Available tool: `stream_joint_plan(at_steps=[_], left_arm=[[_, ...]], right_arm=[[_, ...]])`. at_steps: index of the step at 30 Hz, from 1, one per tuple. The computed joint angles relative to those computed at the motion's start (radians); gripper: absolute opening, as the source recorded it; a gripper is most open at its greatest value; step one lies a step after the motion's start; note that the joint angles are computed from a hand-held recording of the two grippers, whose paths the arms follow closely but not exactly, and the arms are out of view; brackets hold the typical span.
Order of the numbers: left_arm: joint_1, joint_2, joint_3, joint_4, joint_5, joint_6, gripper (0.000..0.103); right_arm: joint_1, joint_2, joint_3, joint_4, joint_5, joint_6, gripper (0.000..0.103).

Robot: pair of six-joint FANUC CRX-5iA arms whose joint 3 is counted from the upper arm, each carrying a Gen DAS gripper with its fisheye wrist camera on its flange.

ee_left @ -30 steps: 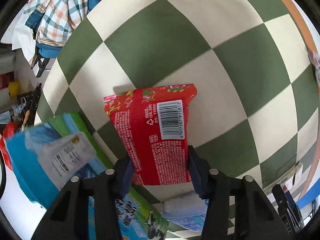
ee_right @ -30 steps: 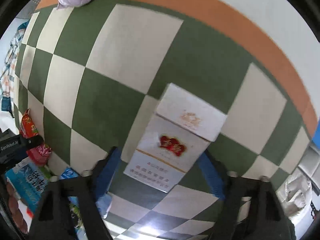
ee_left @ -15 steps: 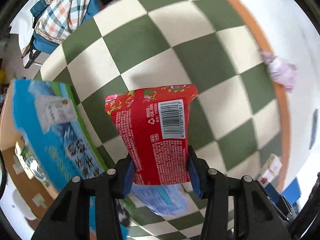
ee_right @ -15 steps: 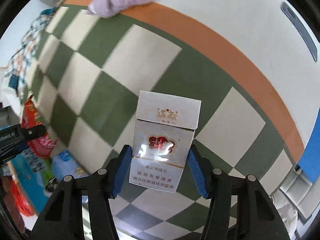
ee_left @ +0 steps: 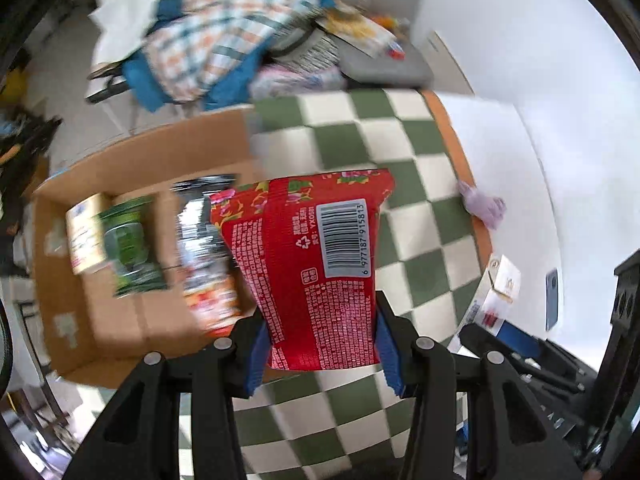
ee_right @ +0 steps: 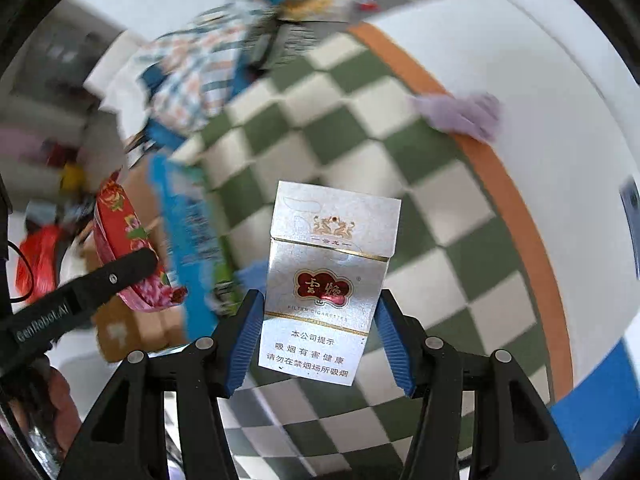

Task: Organize soft objects
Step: 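Carry both packs over the box and release them inside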

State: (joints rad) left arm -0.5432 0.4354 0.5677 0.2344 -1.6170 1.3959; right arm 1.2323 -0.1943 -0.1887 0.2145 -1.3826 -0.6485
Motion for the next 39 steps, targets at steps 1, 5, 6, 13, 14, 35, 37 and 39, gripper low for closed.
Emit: stream_joint_plan(at_steps=[1,5,6,13,14,35,37,39], left_arm=[[0.025,-0.005,-0.006,-0.002,0.004,-0.007,0.043],[0.136,-0.053,-0.031,-0.047,0.000,-0.022,0.043],[0.151,-0.058,-0.037,-0.056,0.002,-0.026,0.043],[0.268,-0.023,-0.047,-0.138,-0.007,-0.038,0.043],[0.284,-0.012,-0.048,-0.134,-0.014,-0.036,0.043],[0.323,0.178,-0.004,-0.173,-0.135,-0.140,0.045],[0.320,0.181,0.001,-0.170,-0.148,-0.140,0.045],[0.317,0.176,0.003,-0.173,-0.148,-0.143,0.048]], right_arm=[[-0.008,0.012,0.027,0.003,-0.002,0.035,0.059],[-0.071,0.143,0.190,0.000,0.038,0.227,0.059],[-0.077,0.182,0.238,-0.004,0.043,0.267,0.059],[-0.177,0.469,0.575,-0.087,0.063,0.588,0.059],[-0.189,0.513,0.626,-0.103,0.058,0.626,0.059],[-0.285,0.897,0.971,-0.354,-0.023,0.883,0.060],[-0.290,0.911,0.988,-0.373,-0.036,0.894,0.060],[-0.298,0.917,0.997,-0.396,-0.046,0.896,0.061]])
